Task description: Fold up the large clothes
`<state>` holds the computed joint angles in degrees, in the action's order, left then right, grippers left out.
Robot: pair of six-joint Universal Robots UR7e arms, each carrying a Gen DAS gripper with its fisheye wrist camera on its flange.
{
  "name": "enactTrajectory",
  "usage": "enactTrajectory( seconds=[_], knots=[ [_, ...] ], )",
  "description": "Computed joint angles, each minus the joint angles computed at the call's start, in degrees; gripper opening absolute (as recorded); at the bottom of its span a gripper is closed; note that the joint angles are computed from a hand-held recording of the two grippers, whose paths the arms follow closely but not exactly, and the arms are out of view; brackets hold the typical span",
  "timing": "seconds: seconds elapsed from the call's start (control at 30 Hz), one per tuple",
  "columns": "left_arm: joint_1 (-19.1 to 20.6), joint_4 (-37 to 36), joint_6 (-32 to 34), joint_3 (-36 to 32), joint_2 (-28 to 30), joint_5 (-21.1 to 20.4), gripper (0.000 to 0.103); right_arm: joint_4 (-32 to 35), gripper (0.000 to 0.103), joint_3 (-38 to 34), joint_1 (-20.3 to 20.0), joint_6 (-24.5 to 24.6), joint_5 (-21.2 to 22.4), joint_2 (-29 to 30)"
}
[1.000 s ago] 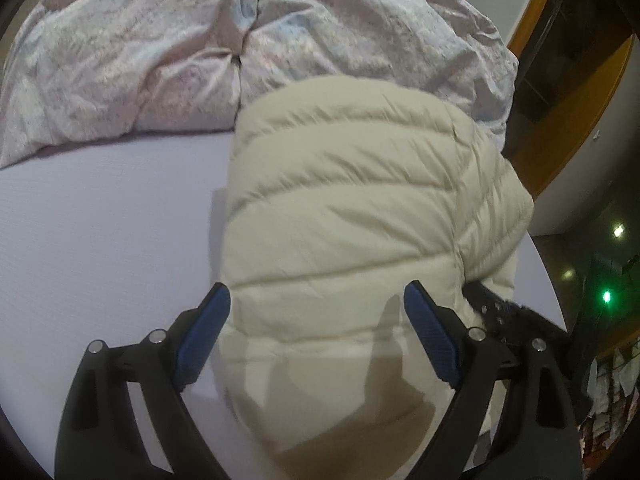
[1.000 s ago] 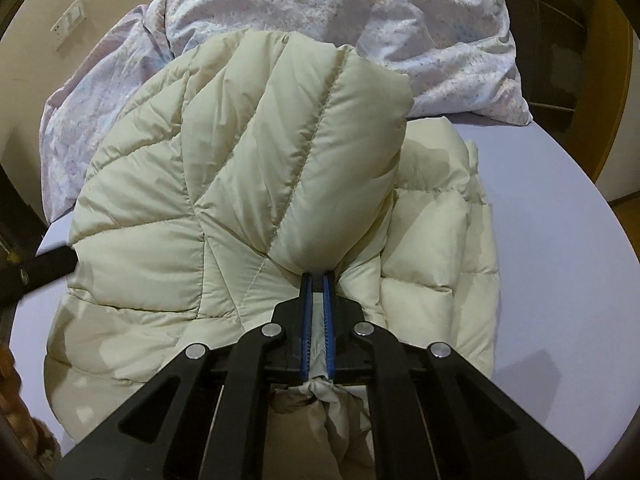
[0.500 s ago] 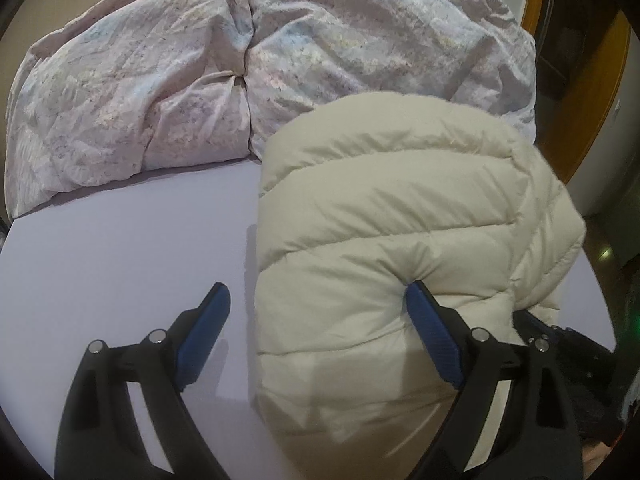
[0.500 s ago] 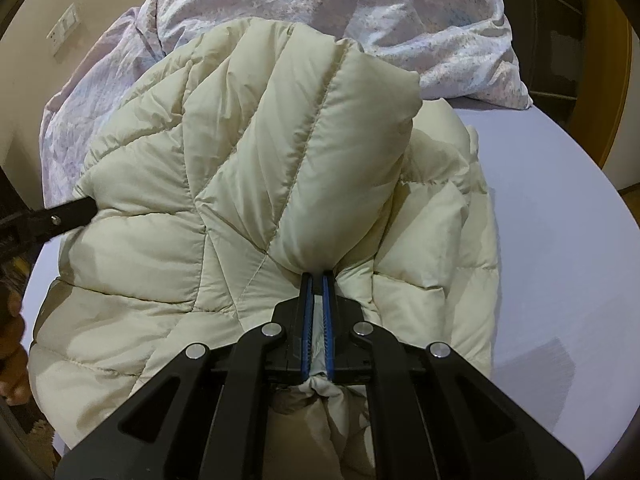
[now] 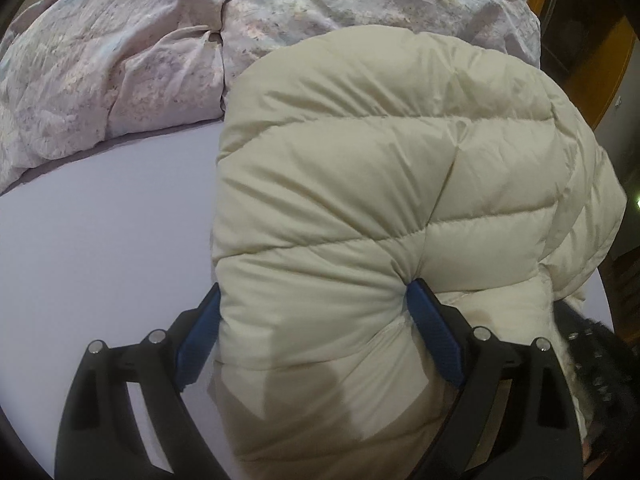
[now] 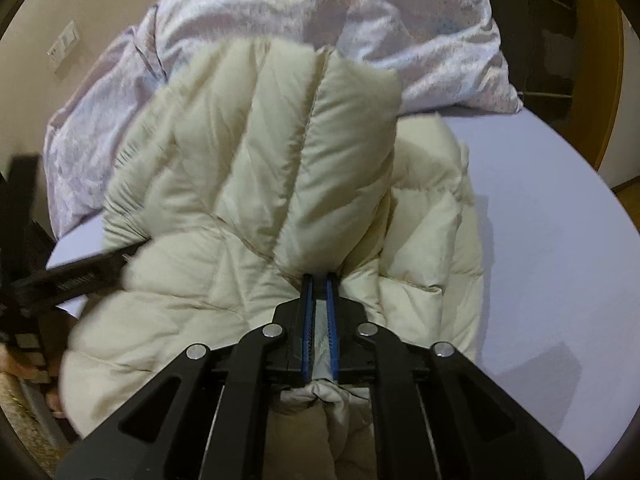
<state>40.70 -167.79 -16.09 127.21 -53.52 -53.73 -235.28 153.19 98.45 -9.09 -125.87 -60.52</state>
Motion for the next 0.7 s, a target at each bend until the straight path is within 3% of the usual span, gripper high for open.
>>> enactTrajectory(
  seconds=[0.2, 0.37, 0.53, 0.7],
  knots=[
    [-0.2, -0.3, 0.0, 0.1, 0.2, -0.1, 0.090, 3.0, 0.020, -1.6, 5.8, -0.8, 0.7, -3.7],
    [-0.1, -0.6, 0.0, 0.3, 0.0, -0.4, 0.090, 7.8, 0.020, -6.9, 8.3, -1.9, -1.2, -2.8],
    [0.1, -0.7, -0.1, 0.3, -0.2, -1.1, 0.091, 10.6, 0.019, -10.6, 4.8, -0.3, -3.9, -1.9],
    [0.7, -1.2, 0.0, 0.1, -0.1, -2.9, 0.095, 9.7, 0.012, -9.6, 0.3, 0.3, -3.3, -0.8]
  ],
)
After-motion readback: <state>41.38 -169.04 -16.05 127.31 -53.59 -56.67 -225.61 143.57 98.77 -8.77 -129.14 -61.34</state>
